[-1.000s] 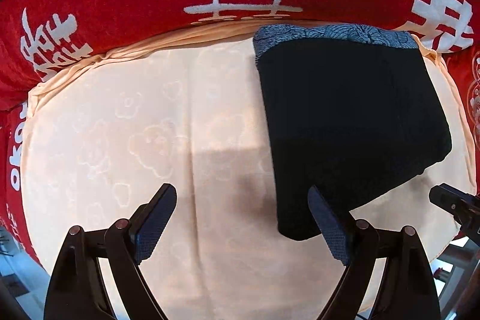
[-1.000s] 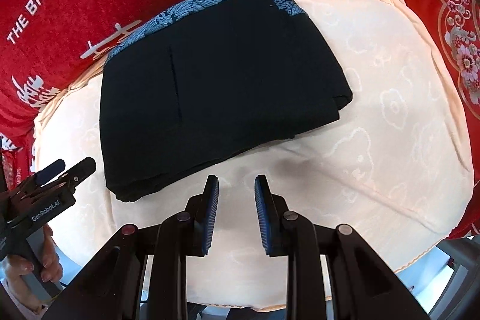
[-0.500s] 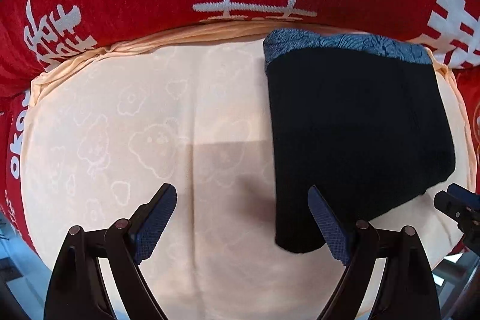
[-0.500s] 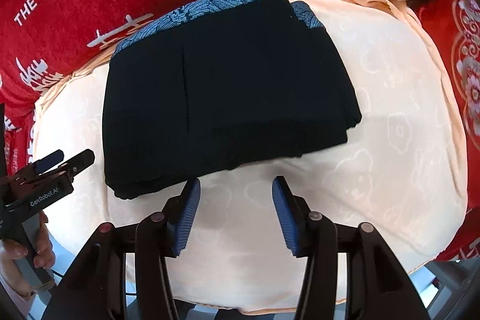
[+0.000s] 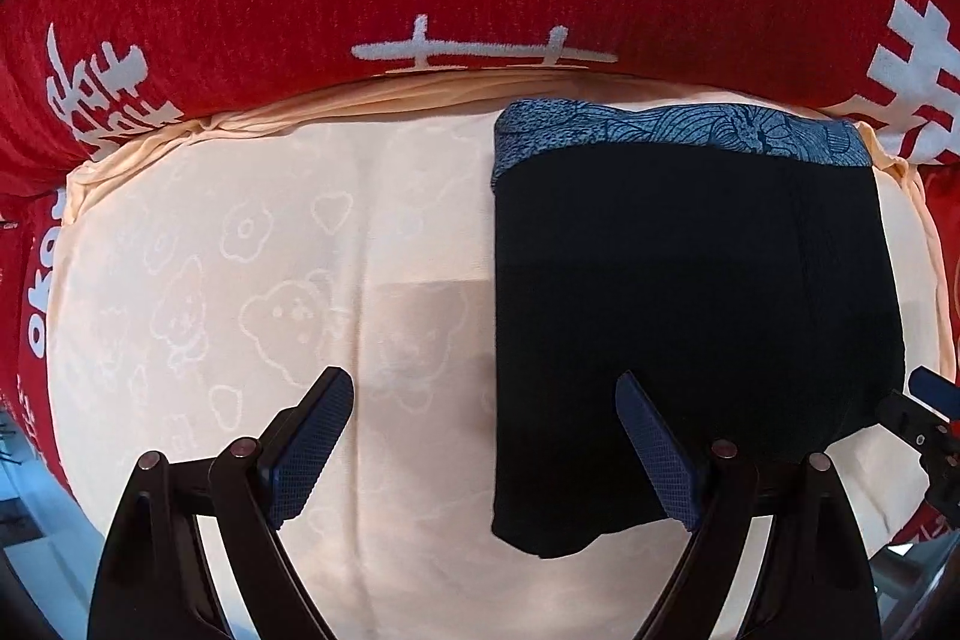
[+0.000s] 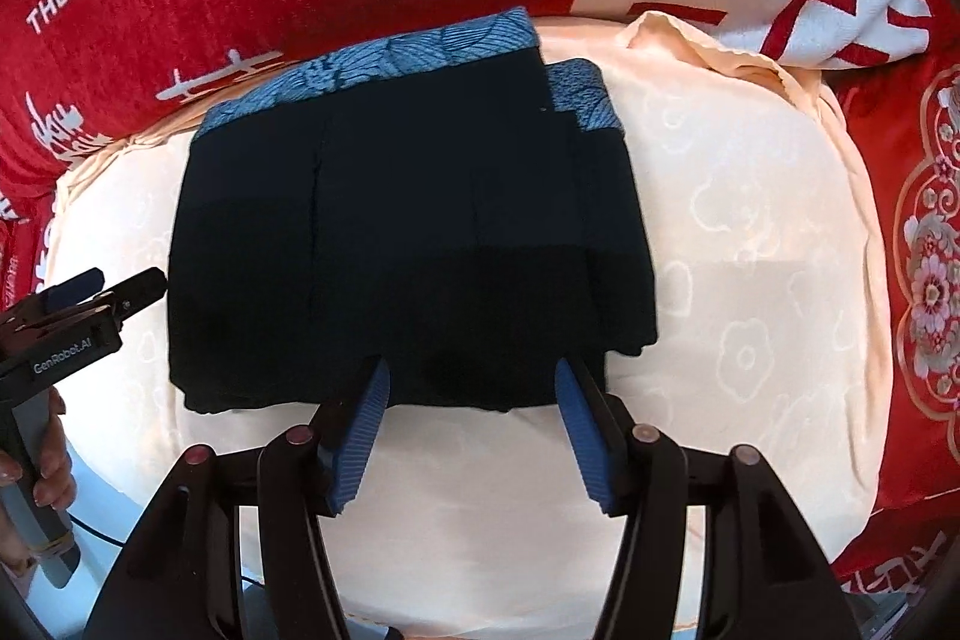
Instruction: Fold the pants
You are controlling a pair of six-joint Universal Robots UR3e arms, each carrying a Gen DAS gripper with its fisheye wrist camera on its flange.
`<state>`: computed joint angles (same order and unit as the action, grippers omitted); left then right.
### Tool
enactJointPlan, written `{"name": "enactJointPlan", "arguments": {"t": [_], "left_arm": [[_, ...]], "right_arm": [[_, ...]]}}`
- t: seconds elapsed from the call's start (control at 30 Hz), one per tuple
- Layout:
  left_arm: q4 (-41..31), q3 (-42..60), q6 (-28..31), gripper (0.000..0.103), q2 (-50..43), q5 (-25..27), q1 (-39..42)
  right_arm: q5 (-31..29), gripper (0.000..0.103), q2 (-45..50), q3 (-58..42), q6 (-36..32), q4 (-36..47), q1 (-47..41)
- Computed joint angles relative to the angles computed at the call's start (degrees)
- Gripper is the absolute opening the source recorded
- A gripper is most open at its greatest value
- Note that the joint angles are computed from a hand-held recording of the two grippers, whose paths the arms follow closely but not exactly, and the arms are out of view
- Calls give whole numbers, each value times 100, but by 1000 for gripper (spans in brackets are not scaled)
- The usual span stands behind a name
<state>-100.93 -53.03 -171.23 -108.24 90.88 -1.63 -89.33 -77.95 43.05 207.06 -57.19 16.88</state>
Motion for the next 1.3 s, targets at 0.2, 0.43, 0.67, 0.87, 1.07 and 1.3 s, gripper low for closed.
{"name": "enactJointPlan", "arguments": {"t": [0.2,0.43,0.67,0.87,1.07,1.3], "left_arm": [[-8,115,-18,90,-107,41,-98],[-107,652,208,90,-451,-344,296],[-1388,1723,1297,90,-1283,-1667,1006],[-1693,1652,1642,90,-1597,-2502,1155],[-1363,1291,1824,90,-1635,-2560,940],[-732,457,1570,99,-1498,-2947,914]], "right_arm": [[82,62,-188,295,-209,-130,-211],[294,62,-595,871,-629,-417,-649],[1908,84,-1967,2559,-2415,-958,-2619],[2648,84,-2325,3558,-3390,-749,-3861],[3302,84,-2261,4242,-4181,-738,-4246],[3712,85,-1949,4635,-4966,-698,-4433]]}}
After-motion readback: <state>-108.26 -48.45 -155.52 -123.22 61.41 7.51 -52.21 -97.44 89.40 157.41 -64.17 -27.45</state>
